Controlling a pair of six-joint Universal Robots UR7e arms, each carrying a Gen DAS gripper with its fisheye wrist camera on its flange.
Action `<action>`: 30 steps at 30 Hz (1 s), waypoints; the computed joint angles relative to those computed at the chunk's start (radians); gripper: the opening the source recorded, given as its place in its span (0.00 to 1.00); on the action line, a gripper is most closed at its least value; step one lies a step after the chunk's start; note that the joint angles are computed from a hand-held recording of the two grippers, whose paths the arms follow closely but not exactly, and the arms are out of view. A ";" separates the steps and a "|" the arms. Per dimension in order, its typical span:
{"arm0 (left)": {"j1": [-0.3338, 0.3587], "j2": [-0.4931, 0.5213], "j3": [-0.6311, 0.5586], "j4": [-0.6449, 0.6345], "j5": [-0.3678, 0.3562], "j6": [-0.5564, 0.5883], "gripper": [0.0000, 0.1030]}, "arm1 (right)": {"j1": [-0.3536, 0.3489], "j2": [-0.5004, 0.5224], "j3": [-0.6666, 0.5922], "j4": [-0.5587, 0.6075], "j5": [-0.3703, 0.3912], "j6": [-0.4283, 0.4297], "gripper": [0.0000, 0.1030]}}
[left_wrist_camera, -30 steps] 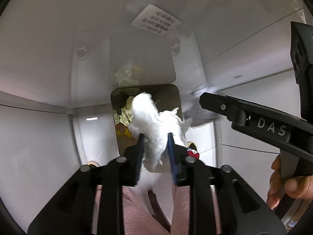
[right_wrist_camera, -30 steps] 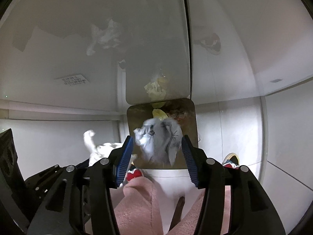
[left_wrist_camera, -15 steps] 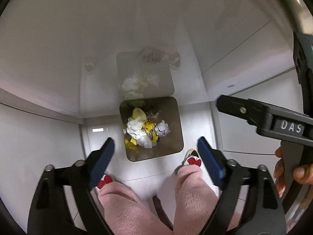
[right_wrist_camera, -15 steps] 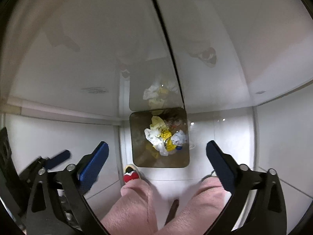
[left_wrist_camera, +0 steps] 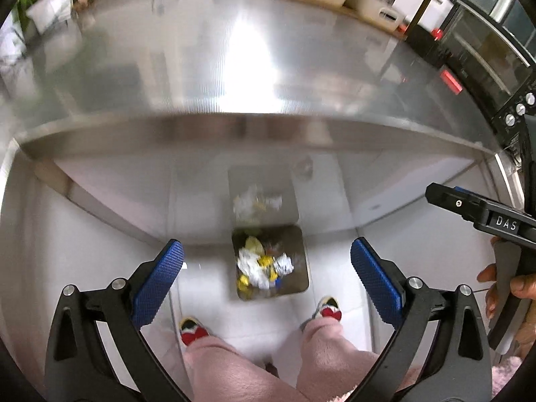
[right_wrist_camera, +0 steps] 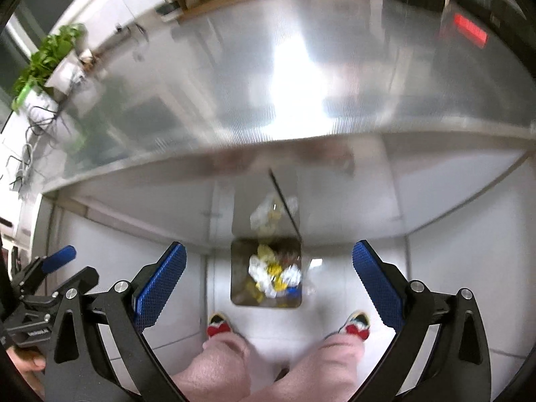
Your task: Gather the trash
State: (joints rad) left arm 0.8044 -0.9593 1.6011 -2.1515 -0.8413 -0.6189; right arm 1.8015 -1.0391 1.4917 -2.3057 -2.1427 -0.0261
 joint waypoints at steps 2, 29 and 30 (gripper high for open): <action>-0.021 -0.006 -0.020 0.018 0.022 -0.002 0.92 | 0.021 -0.003 -0.020 -0.009 -0.022 -0.016 0.97; -0.215 -0.041 -0.179 0.056 0.365 0.050 0.92 | 0.196 -0.015 -0.178 -0.297 -0.151 -0.208 0.97; -0.216 -0.040 -0.181 0.055 0.374 0.051 0.92 | 0.196 -0.014 -0.178 -0.304 -0.153 -0.210 0.97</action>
State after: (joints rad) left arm 0.5880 -0.9990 1.4198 -2.0970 -0.4672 -0.5680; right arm 1.9979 -1.0529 1.3140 -2.6100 -2.2954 -0.2363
